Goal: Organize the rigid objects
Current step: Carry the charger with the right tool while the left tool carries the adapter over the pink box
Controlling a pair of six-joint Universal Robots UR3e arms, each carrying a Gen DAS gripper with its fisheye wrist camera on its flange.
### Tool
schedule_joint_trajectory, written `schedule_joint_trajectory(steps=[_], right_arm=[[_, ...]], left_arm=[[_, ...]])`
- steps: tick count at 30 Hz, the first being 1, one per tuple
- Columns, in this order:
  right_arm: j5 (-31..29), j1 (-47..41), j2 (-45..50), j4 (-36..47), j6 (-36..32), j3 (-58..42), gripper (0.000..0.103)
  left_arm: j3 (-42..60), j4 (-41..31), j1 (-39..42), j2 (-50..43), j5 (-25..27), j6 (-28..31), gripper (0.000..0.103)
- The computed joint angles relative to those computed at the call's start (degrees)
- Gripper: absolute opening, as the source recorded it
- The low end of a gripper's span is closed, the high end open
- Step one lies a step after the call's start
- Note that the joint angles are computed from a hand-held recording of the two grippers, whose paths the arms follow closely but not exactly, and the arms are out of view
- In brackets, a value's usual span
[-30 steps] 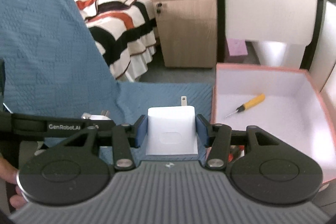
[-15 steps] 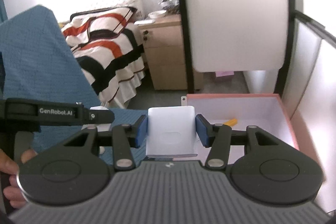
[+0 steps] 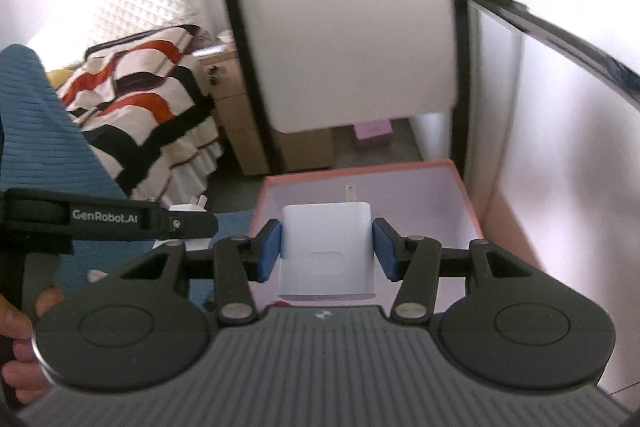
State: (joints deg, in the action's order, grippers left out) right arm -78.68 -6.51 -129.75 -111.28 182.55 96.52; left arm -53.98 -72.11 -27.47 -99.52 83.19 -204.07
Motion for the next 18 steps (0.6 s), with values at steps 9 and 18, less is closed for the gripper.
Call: schedule_joint_trajectory(steps=[9, 18], right_arm=[[18.0, -28.7, -12.7, 18.6, -19.1, 7.1, 0.053], [15.9, -32.0, -13.2, 17.3, -23.0, 18.3, 0.053]], left_arm=[[4.3, 1.1, -4.4, -11.9, -0.1, -2.2, 0.049], [7.0, -0.3, -6.4, -20.5, -0.6, -1.6, 0.049]])
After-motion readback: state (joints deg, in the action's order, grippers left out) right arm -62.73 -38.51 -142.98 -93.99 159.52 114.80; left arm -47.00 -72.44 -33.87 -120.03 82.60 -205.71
